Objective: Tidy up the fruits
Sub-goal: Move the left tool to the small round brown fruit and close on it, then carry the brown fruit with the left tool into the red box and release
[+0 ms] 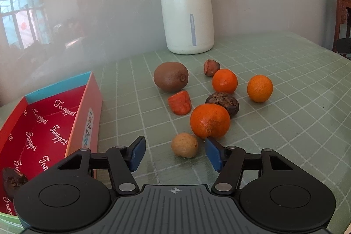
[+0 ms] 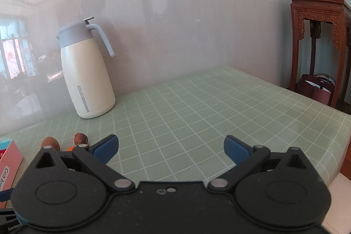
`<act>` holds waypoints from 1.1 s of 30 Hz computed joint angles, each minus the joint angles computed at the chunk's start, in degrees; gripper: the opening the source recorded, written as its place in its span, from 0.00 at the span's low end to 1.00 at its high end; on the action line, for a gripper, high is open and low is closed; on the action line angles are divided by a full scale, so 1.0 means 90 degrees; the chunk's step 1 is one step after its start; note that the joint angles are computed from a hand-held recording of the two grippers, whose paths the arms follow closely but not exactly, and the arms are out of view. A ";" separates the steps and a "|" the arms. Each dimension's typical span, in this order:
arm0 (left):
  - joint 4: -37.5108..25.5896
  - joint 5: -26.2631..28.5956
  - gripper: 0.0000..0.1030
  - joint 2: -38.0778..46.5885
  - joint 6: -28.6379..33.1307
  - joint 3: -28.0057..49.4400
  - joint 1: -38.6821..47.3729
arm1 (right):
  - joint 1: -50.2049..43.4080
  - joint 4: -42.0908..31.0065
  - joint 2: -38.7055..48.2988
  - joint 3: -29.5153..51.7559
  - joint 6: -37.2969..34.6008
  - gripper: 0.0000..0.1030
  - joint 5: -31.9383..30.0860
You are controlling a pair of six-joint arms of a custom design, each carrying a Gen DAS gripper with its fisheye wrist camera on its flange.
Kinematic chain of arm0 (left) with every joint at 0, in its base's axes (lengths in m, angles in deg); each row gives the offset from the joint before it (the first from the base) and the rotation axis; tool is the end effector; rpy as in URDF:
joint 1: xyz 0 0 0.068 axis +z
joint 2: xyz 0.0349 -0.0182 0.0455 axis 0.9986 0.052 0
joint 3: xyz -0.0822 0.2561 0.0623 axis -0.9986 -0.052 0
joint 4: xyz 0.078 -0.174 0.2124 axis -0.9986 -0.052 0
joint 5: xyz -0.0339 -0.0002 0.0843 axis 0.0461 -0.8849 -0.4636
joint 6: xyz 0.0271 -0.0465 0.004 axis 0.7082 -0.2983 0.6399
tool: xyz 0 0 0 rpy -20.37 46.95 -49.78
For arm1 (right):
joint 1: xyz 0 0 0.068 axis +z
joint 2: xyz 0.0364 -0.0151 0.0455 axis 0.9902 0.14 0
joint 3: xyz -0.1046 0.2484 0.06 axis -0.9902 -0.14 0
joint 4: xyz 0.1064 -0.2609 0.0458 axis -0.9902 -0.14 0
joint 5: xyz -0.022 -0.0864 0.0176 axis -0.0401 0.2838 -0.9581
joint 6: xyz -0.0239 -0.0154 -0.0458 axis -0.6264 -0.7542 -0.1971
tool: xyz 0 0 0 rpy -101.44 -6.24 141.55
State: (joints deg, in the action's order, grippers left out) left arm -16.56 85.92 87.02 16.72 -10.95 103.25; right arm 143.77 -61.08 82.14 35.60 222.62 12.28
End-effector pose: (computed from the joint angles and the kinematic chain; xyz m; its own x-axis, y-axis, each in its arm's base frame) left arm 0.3100 0.0655 0.0916 -0.3233 0.5110 -0.7965 0.7111 0.6865 0.1518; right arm 0.1274 0.1734 0.1366 -0.1609 0.4262 -0.8902 0.7708 0.6176 0.1564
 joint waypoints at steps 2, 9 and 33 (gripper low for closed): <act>-0.0042 -0.0056 0.55 0.0007 -0.0037 0.0015 -0.0048 | 0.0004 -0.0027 0.0030 0.0009 0.0035 1.00 -0.0020; -0.0077 -0.0064 0.33 0.0016 -0.0058 -0.0020 -0.0126 | -0.0042 0.0026 0.0037 0.0015 -0.0036 1.00 -0.0035; 0.0269 0.0035 0.27 -0.0106 -0.0154 -0.0286 -0.0101 | -0.0041 0.0126 0.0050 0.0025 -0.0201 1.00 -0.0011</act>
